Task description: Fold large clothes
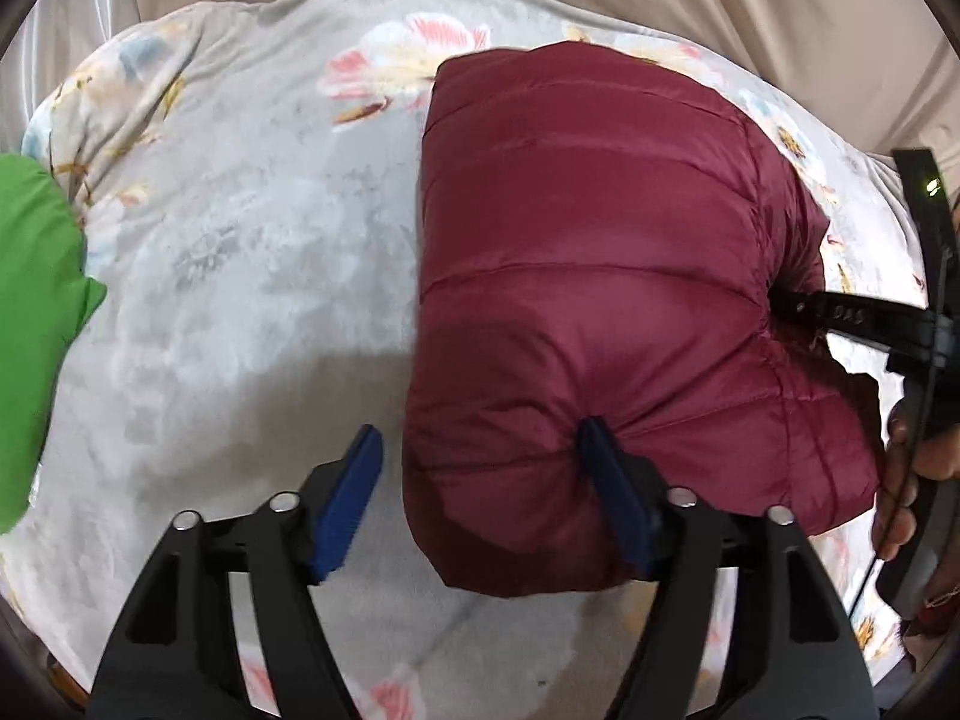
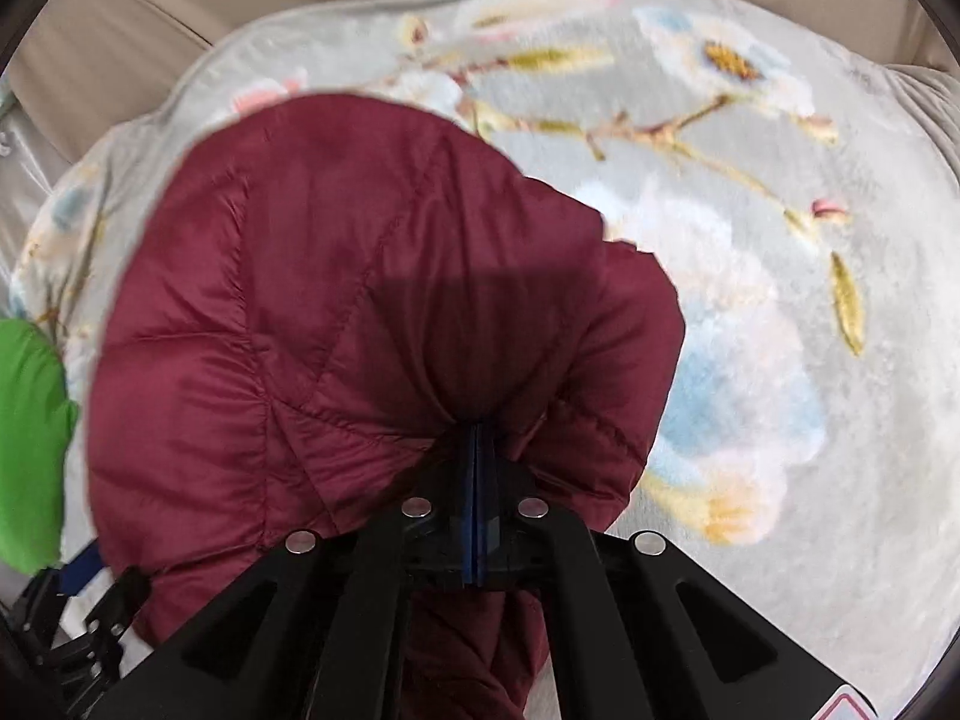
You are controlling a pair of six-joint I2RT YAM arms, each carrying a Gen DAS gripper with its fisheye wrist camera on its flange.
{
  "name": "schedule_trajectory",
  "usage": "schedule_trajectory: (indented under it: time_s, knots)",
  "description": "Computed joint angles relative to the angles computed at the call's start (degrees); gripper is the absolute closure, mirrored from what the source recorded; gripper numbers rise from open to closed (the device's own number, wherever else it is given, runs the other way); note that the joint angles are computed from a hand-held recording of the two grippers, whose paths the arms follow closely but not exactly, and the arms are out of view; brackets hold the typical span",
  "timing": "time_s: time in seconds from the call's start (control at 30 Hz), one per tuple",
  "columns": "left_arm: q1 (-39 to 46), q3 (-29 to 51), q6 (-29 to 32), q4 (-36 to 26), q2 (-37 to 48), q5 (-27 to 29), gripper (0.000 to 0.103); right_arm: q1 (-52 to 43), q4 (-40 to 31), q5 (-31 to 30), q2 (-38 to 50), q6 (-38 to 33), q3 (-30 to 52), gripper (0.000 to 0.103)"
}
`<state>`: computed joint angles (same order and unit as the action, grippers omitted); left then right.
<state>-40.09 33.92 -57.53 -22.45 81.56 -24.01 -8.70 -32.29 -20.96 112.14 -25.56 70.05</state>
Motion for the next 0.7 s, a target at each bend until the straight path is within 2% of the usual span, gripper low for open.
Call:
schedule_trajectory:
  time_s: [0.07, 0.13, 0.23, 0.33, 0.4, 0.5, 0.57, 0.63, 0.7]
  knots:
    - [0.3, 0.3, -0.6, -0.3, 0.3, 0.5, 0.034, 0.7, 0.1, 0.7, 1.8, 1.1, 0.9, 0.103]
    - [-0.6, 2.0, -1.5, -3.4, 0.4, -0.6, 0.035, 0.9, -1.6, 1.3, 1.4, 2.2, 1.7, 0.103]
    - [-3.9, 3.9, -4.5, -8.6, -1.4, -3.4, 0.036, -1.9, -2.6, -1.5, -5.7, 3.4, -1.7, 0.1]
    - [-8.7, 6.2, -9.1, -13.5, -2.4, -6.3, 0.036, -7.2, -5.4, -6.8, -17.4, -0.2, -9.0, 0.091]
    - [-11.3, 8.0, -11.6, -15.9, -1.4, -7.4, 0.036, -10.7, -7.2, -7.4, -24.8, -3.9, -14.6, 0.075]
    - [-16.0, 11.2, -15.4, -19.1, 1.4, -9.4, 0.033, -15.8, -8.7, -8.2, -32.9, -10.6, -21.5, 0.072]
    - [-18.0, 12.7, -17.4, -20.2, 3.1, -10.0, 0.032, -18.3, -9.9, -9.1, -35.5, -13.8, -24.4, 0.07]
    - [-20.0, 13.9, -19.5, -20.8, 4.8, -10.1, 0.031, -19.5, -9.9, -9.0, -36.8, -15.2, -26.1, 0.064]
    - [-21.5, 15.2, -21.5, -21.6, 6.5, -10.5, 0.031, -21.2, -10.5, -8.5, -37.5, -17.2, -27.3, 0.063]
